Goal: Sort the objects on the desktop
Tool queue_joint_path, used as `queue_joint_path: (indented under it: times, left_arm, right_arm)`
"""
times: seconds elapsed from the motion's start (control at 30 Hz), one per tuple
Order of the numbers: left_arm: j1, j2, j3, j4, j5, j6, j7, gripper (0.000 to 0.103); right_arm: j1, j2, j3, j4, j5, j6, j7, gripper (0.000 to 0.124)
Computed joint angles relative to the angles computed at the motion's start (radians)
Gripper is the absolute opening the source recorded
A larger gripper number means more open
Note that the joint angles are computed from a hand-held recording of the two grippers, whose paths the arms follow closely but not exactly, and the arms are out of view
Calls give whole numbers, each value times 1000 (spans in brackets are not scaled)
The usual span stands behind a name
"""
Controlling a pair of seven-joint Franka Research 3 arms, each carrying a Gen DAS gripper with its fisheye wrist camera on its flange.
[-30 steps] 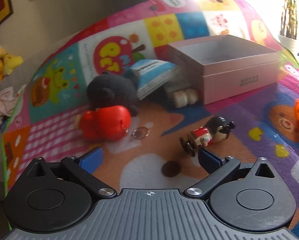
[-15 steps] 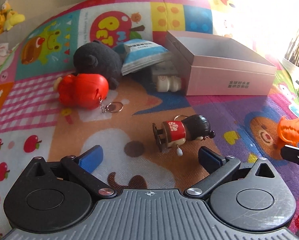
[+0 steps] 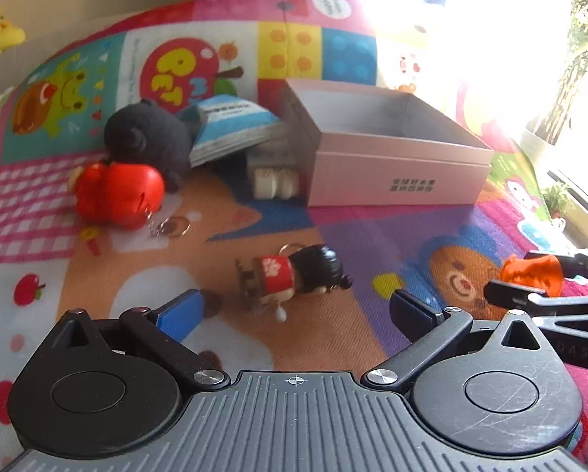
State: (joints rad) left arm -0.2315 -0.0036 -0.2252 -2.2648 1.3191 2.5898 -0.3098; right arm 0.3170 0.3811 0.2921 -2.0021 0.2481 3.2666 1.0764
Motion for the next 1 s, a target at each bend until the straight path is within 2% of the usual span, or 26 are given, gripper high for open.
queue_joint_path:
  times: [0.1,0.17,0.2,0.43,0.6,0.67,0.73,0.8,0.87,1.0]
  left_arm:
    - [-3,45,5,49,-25,-32,10,101]
    - [-3,61,13,65,-57,-27,29,79]
    - [-6,65,14,69,-66,-36,36,72]
    - [-30,58,12,59,-21,-81,57,70]
    - [-35,10,4,42,78,-80,12,70]
    - [-33,-17,-5,52,147,-86,1,70]
    - [-25,-28,-9,84,213,-86,5,70]
    - [-12,-16,-4,136,263,-64,10,70]
    - [3,18,8,203,308,-31,3,70]
    - [20,125,38,356,312,39,44,71]
  right_arm:
    - [-33,-24,27,-23,8,-26,-4,56]
    - [-70,-37,64,-38,20,-36,-18,56]
    - [-90,-45,84,-46,29,-42,-27,56]
    - [-177,-69,183,-65,126,-98,-138,56]
    - [-228,-85,250,-73,205,-82,-255,56]
    - [-311,-91,343,-73,263,-53,-325,56]
    - [-427,-86,471,-57,311,-4,-384,56]
    - [-548,-60,605,-36,291,65,-395,56]
    - [-630,-21,699,-6,236,126,-381,56]
    - [-618,26,696,91,161,152,-341,56]
